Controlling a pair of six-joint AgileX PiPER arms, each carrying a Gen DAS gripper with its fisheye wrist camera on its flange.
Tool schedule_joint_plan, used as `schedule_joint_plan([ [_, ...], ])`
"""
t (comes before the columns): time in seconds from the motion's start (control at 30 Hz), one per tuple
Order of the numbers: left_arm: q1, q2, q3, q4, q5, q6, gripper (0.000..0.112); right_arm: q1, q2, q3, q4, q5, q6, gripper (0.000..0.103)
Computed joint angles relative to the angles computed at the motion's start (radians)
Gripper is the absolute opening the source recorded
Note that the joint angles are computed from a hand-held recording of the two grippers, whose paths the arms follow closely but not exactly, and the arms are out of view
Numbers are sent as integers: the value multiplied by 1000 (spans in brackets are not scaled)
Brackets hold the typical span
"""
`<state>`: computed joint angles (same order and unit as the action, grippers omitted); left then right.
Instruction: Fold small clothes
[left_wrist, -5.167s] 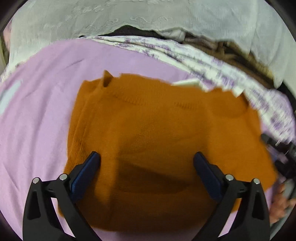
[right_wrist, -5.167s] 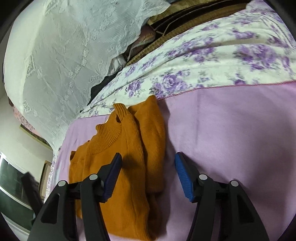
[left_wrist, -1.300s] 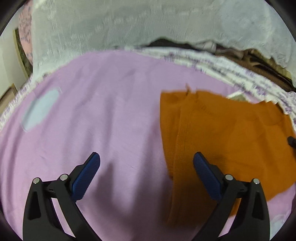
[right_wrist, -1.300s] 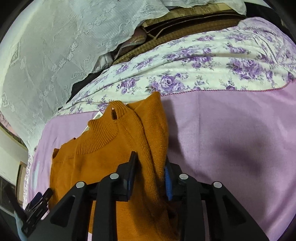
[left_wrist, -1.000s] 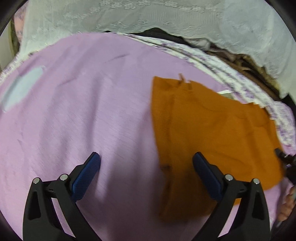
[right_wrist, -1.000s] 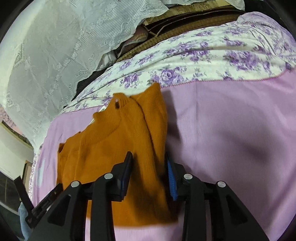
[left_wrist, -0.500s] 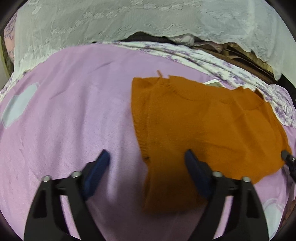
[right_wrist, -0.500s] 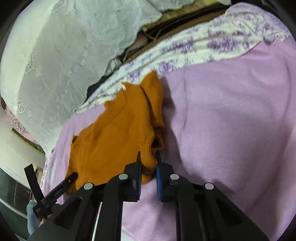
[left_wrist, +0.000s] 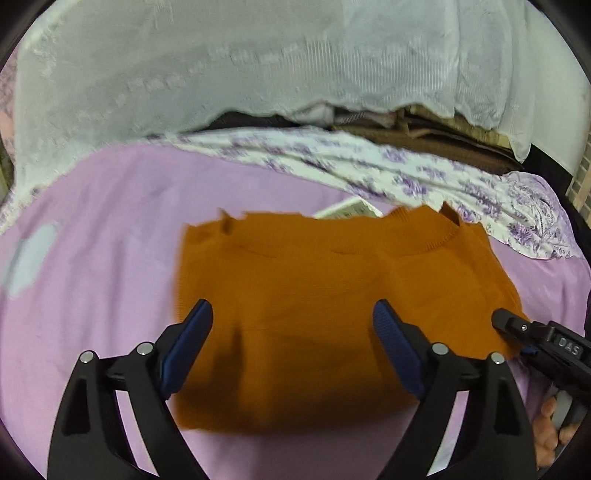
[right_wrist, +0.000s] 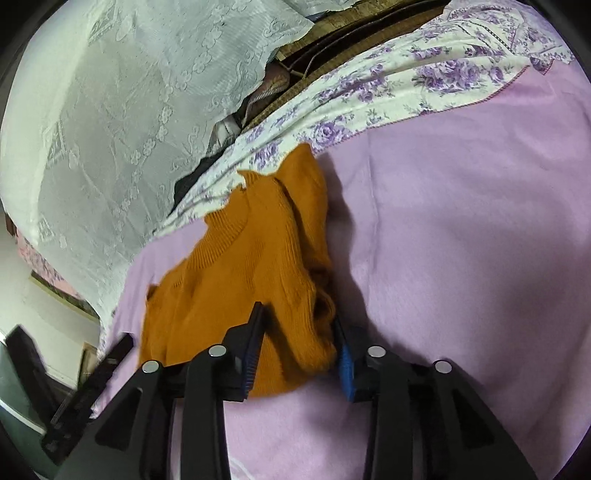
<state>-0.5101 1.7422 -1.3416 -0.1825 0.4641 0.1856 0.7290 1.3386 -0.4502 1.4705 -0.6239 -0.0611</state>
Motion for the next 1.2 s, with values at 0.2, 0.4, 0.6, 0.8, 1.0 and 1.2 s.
schedule_joint_plan([
  [0.2,-62,123,-46,115,-4,-108,90,-164,34,7,-281,100,215,44],
  [0.4,-76,119,-43,177,-5,-174,91,-190,49,-9,-314,119,198,42],
  [0.6,-82,111,-122,196,68,-214,89,-188,54,4,-351,95,257,37],
  [0.8,-132,180,-141,386,53,-396,99,-176,57,-8,-284,92,181,36],
  [1.0,-135,155,-97,412,14,-423,98,-128,45,-50,-95,74,-18,20],
  [1.2,-118,136,-82,327,-5,-339,94,-4,64,-197,236,-88,-402,19],
])
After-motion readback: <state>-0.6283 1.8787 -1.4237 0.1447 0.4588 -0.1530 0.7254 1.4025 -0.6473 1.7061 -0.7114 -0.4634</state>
